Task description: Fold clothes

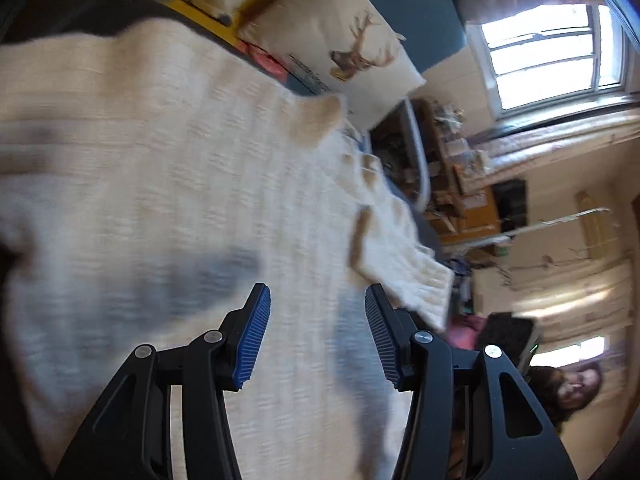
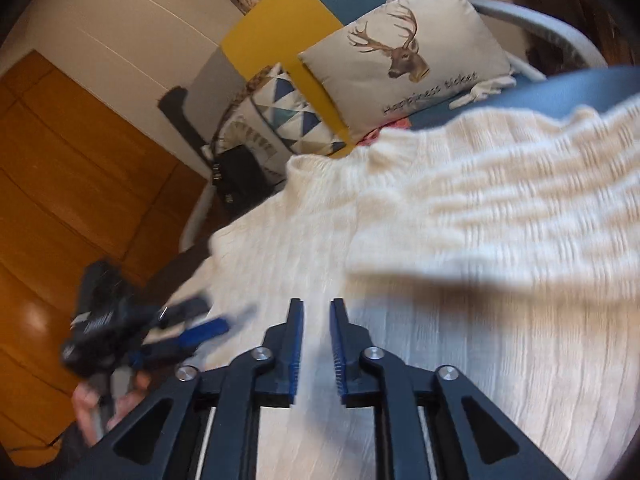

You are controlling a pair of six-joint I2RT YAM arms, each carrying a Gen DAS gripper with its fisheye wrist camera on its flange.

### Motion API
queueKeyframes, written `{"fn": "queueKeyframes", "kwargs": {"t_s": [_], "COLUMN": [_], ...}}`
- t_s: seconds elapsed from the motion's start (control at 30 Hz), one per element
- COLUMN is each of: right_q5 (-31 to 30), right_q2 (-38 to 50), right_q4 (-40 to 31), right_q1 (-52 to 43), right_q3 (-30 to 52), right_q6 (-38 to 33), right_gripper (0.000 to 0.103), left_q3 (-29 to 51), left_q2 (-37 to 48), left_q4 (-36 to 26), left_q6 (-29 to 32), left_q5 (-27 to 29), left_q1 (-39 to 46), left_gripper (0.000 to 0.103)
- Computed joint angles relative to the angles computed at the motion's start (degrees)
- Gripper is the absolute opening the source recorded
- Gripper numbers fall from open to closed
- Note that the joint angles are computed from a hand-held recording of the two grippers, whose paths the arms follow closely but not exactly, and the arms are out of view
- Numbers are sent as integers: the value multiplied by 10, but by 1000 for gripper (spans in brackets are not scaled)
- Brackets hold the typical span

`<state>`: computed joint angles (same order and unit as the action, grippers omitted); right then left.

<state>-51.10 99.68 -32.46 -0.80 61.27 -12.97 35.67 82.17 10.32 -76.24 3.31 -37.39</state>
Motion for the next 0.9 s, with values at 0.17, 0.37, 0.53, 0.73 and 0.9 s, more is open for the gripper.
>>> {"fn": "queueKeyframes", "kwargs": {"t_s": [0.17,0.37,0.53,0.73,0.9], "right_q5": [-33,5,8,4,0], "right_q2": [-50,-74,-49,-47,-49], "right_q4": [-114,-174,-172,-156,-155], "right_q1": [-83,-166,-199,-196,-201], "right_q3": [-50,-85,-88,-95,-100], "right_q6": [-134,-231,-247,-247,-254], "right_gripper": [22,22,22,22,22], "left_q3": [89,169,196,220,242], "left_q2": [133,251,288,286,299], "left_q4": [78,118,114,74,43], "left_q6": [-36,-111,-160,-187,-203], "left_q5": [72,84,57,16,4], "left_q1": [23,18,7,4,-2], "left_gripper": [53,53,53,51,37]}}
